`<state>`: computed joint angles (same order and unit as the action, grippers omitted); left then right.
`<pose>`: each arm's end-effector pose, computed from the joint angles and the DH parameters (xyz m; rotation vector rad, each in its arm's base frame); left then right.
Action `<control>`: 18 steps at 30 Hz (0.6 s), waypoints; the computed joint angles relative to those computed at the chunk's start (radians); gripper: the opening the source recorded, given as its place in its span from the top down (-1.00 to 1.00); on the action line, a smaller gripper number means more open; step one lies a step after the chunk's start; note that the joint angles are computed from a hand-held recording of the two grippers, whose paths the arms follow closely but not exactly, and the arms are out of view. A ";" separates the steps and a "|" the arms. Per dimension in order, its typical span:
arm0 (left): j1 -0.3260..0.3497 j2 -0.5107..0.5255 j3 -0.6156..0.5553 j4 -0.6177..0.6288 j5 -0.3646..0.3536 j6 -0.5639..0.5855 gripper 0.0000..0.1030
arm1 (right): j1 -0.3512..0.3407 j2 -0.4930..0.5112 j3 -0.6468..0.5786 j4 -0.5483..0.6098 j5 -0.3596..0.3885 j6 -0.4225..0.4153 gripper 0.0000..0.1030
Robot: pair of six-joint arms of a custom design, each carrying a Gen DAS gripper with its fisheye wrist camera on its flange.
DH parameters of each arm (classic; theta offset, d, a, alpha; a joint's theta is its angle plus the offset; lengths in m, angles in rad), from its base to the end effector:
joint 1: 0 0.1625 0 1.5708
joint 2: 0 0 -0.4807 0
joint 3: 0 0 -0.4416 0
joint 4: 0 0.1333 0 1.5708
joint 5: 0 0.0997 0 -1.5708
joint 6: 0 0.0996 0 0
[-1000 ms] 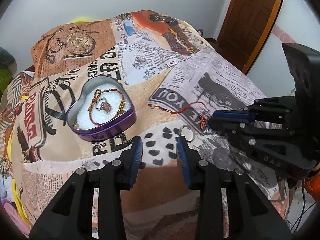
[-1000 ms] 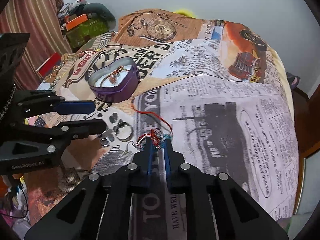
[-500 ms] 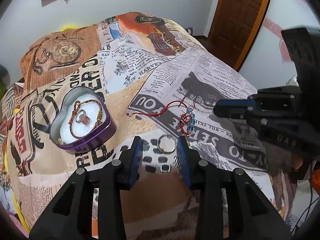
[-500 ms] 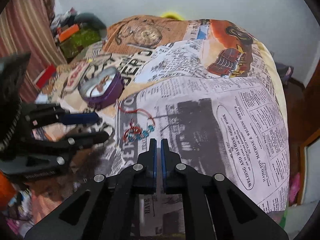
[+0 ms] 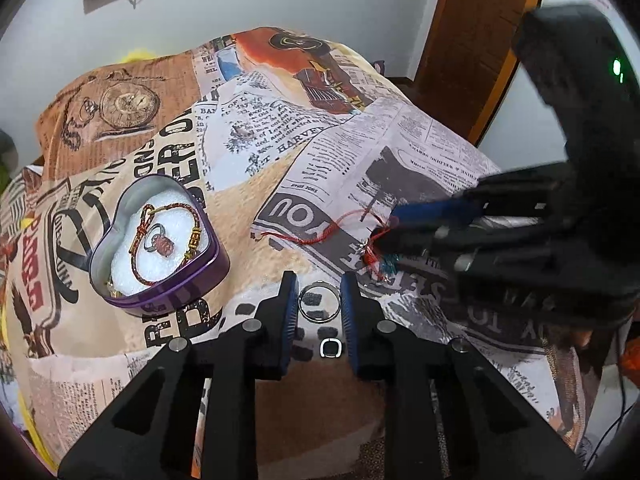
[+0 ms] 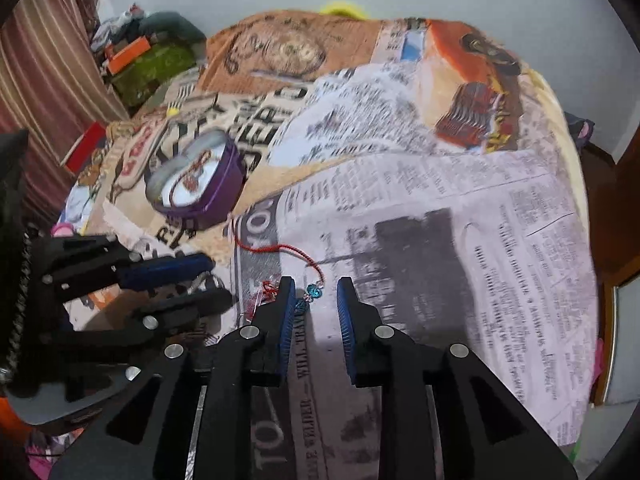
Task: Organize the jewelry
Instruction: 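Grasp the red string bracelet with the right tool while the left tool moves toward the silver ring, then grasp the silver ring with the left tool while the right tool lifts the red string bracelet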
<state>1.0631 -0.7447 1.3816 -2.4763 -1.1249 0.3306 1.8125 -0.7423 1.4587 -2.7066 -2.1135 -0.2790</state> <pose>-0.2487 -0.8096 0.1655 1.0202 2.4925 -0.4163 0.2741 -0.7698 0.1602 0.5095 -2.4978 0.5283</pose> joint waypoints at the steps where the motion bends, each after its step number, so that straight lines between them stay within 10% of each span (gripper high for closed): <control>1: 0.001 -0.001 0.001 -0.001 -0.004 -0.002 0.59 | -0.001 0.000 0.003 0.000 0.005 -0.003 0.60; 18: -0.008 -0.047 0.048 -0.058 0.028 -0.021 0.59 | 0.023 -0.020 0.057 -0.096 0.026 -0.042 0.87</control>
<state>1.0555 -0.7919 1.4292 -2.5341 -1.0971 0.3098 1.8352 -0.7622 1.5154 -2.8025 -2.0871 -0.3207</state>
